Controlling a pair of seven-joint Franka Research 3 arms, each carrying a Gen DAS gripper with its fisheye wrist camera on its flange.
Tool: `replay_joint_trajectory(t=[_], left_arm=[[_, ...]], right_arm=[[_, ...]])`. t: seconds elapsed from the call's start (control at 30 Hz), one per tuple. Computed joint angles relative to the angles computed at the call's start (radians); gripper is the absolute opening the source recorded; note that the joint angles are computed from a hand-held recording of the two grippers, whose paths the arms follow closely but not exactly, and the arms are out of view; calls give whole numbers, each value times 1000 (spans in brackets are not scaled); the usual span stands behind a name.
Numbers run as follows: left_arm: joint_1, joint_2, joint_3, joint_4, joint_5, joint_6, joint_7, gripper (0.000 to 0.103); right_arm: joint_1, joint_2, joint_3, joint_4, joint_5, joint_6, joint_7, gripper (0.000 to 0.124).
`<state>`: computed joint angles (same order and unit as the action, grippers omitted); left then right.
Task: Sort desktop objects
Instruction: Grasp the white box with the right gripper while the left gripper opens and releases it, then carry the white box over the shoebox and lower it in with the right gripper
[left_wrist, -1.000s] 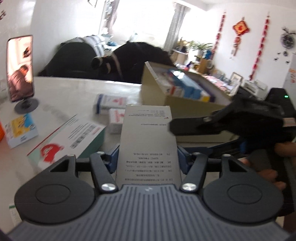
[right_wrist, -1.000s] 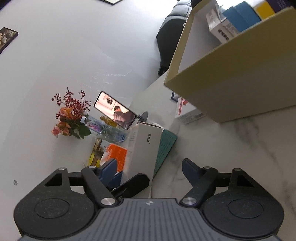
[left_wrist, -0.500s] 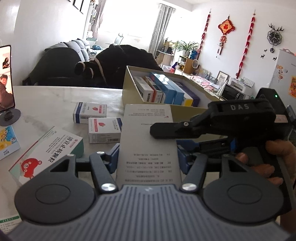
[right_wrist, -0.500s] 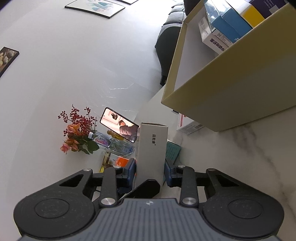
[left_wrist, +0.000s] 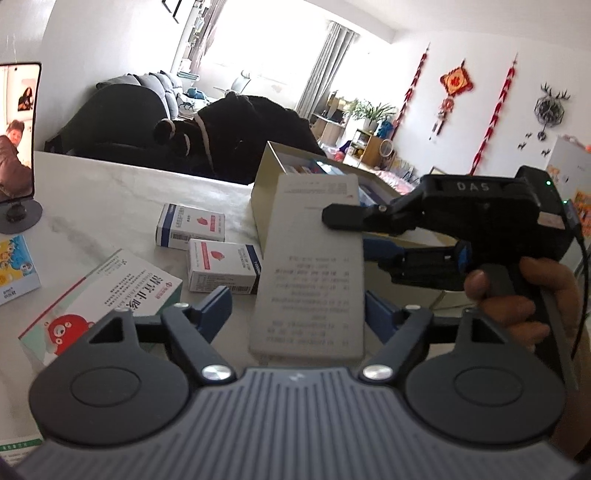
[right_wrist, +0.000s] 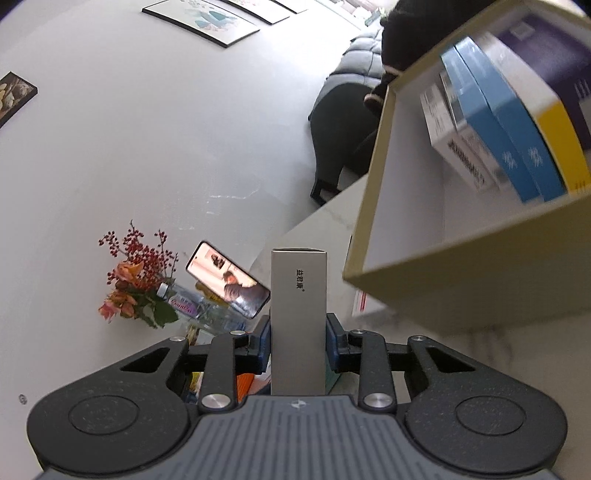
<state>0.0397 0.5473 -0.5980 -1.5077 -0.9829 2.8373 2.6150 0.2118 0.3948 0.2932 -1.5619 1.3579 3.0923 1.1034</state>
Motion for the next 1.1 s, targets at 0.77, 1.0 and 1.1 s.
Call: replay_joint_trajectory(t=[0.77, 1.0, 1.1], left_arm=[[0, 111, 74, 133, 26, -167, -93, 85], [8, 144, 62, 170, 87, -179, -147, 85], [16, 152, 47, 174, 89, -171, -151, 85]], right_arm=[[62, 49, -184, 58, -566, 103, 535, 32], [291, 75, -569, 97, -848, -5, 856, 32], [318, 142, -661, 205, -960, -143, 961, 32]])
